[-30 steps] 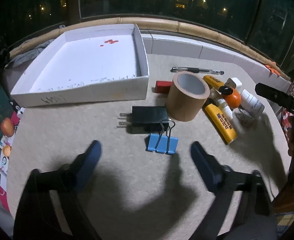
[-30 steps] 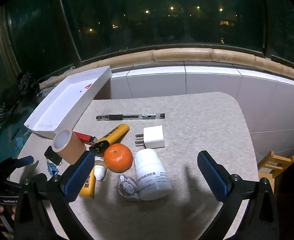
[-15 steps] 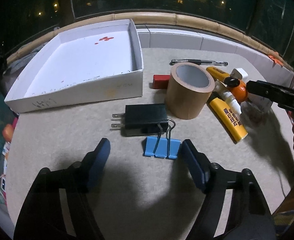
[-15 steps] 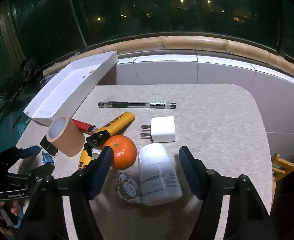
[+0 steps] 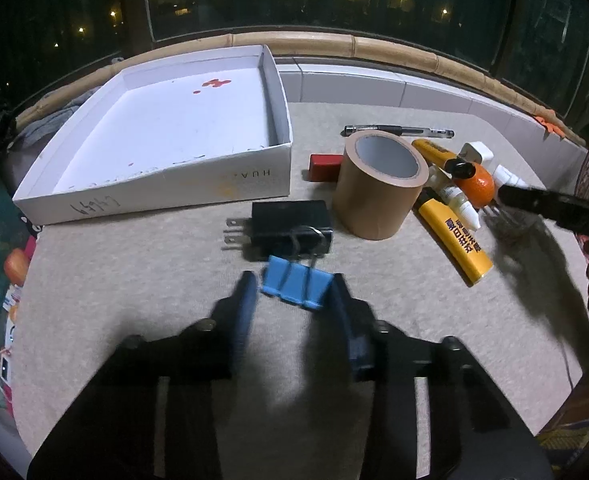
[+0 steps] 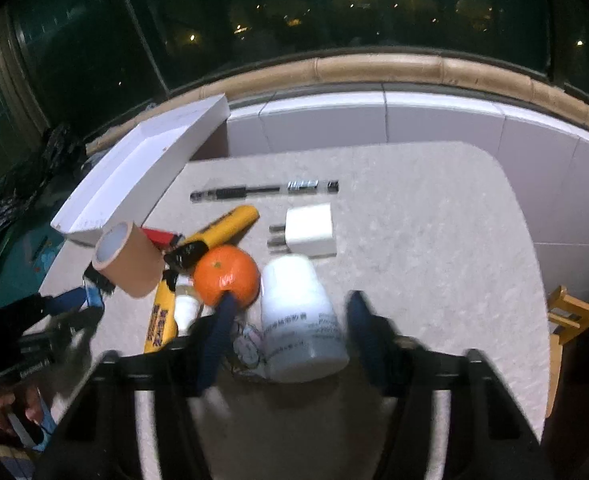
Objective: Organize rigid objects
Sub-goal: 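Grasp the blue binder clip with the left tool while the right tool grasps the white pill bottle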
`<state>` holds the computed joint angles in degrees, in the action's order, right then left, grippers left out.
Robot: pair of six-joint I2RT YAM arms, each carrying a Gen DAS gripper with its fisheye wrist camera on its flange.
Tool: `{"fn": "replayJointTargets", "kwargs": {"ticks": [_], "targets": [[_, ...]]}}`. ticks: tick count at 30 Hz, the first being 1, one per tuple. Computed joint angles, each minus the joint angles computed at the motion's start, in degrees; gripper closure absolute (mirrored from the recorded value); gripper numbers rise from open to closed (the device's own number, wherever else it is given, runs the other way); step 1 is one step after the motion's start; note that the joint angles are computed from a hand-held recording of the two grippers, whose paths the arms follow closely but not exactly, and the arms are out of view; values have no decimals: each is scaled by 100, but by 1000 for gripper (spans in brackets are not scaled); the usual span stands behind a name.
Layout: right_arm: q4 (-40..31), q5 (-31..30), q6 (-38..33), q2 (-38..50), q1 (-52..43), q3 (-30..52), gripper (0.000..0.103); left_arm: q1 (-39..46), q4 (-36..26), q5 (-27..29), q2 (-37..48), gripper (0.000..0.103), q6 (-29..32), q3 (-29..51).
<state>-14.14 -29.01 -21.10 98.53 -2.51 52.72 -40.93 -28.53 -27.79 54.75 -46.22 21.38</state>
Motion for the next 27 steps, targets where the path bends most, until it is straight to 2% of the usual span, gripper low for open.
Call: {"fn": "replayJointTargets", "kwargs": {"ticks": [1,8,15,20,27], "targets": [[-12,43,-32,37,34,-16,67,7,18,18,-40,69,10,-24],[282,34,-11,-300,35,-372,67,31,48,137,-423,70,-42,-195],[270,-424,170,-979,-97,-573,67,-22,-155,142,-831,70,-185,-279],[198,-679,284,-1434,-79,-667,67,-222,-607,-208,-1302,71,-291,-169],[166,-991,456,-1886,-27,-739,67,-1065,-1410,-1219,-1761,71,-728,175]]}}
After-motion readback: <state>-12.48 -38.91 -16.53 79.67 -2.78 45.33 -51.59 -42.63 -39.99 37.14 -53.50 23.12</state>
